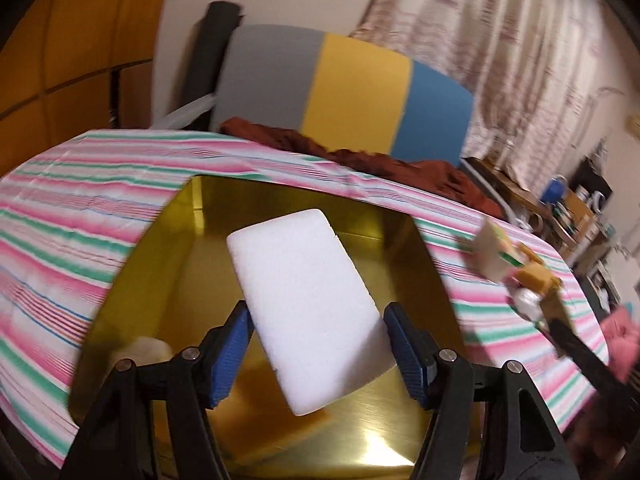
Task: Organize objects
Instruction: 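Carry the box and foam block into the gold tray and release both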
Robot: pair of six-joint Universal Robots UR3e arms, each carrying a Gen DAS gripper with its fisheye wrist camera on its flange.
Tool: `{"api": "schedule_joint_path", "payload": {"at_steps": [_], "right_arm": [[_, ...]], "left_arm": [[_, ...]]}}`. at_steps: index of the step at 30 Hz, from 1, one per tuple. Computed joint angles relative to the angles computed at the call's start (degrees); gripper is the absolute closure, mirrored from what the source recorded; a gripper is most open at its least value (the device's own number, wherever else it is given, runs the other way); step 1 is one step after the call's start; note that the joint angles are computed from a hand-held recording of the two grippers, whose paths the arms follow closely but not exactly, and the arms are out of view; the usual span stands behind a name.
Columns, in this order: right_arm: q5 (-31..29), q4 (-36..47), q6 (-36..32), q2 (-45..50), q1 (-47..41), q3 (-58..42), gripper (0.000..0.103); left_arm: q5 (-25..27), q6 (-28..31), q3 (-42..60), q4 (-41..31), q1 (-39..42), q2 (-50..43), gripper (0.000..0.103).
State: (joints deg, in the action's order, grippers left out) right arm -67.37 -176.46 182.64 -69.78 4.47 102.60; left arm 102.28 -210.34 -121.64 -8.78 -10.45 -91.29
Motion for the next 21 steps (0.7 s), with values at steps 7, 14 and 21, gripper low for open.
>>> {"api": "schedule_joint_path", "payload": {"at_steps": [7,14,21], "right_arm": [[3.8,7.7,-1.2,0.4,7.4,-7.2,0.072],[1.5,16.8,-5.8,5.1,14.9,-16.8,0.072],[-0.6,24.8,-7.2,11.7,19.1,-26.4,0.072]], "left_arm": [[-8.2,2.2,-4.5,-4.7,11.8,4.0,0.034],[-10.4,2.7,-6.4,-6.0,15.6,4.2,0.03],[-8.3,0.7,-9.8,-4.4,13.9,8.1,0.014]]}}
